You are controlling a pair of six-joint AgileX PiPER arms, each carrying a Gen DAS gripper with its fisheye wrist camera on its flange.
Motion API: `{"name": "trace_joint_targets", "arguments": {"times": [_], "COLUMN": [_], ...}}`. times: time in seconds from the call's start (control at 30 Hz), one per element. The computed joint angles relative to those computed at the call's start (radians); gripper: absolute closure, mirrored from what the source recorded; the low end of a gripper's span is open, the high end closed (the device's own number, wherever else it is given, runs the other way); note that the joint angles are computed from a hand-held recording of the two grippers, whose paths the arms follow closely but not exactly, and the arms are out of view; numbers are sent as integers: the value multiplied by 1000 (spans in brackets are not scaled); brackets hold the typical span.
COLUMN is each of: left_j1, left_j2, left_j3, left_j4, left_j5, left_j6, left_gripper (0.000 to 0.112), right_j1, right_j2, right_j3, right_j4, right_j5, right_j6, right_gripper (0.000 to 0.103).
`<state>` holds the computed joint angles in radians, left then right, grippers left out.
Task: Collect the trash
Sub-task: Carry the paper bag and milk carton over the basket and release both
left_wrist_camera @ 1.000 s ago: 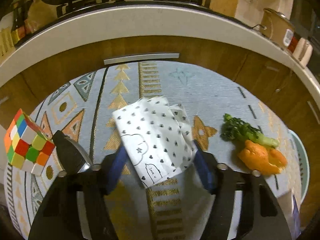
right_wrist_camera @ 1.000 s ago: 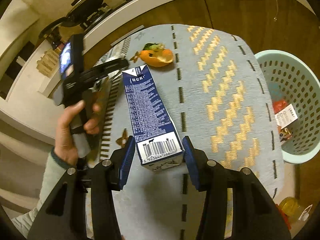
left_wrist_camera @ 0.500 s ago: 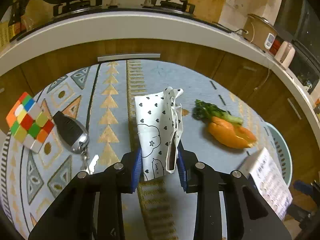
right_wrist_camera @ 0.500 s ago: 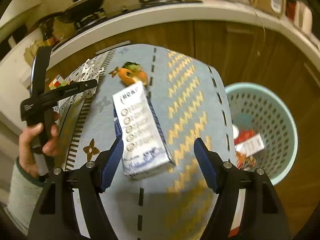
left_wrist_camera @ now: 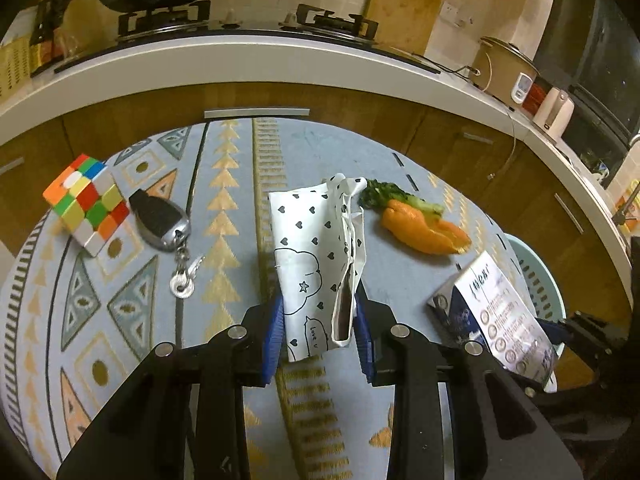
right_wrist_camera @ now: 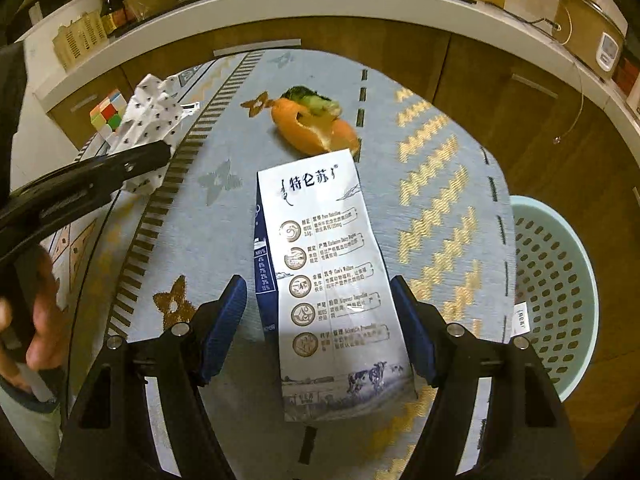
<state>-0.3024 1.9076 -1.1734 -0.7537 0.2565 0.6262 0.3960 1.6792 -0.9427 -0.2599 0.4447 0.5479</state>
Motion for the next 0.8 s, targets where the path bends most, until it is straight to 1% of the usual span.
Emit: {"name": "trace_joint_targets", "arguments": {"times": [0.07,0.13,0.23,0.27,0.37,0.5,0.7,0.8], "left_j1": [0,4,3,1,-8,-28,-81,-129], "left_j2": [-10,-18,-29,-29,-38,-59,-84,-87], "left_j3": [12,17,23,23,29,34,9,-16], "left_j4": [11,-5,-17,-17,2,4,29,127], "left_j5": [-6,-4,-7,-7,-10,-11,6,0], "left_j6": [-8,6,15,14,-3,-9,-37,-132], "left_gripper": [83,83,83,83,83,83,83,83], "right_j1": [10,21,16,16,30,20,-56,-110], "right_j2": [7,10,-7,-16,-64,-132,-250,-301], "right_j3": [-1,0,17,26,69,111,155,172], "right_j4": [-35,-60,-11,-3,-66,-70,-39,-45], "right_j5": [4,12,-1,-10,-41,-63,-70,-64], "right_j6": [36,57,21,16,82,90,58,50], "right_gripper": [35,39,42,42,43,43,43,43]}}
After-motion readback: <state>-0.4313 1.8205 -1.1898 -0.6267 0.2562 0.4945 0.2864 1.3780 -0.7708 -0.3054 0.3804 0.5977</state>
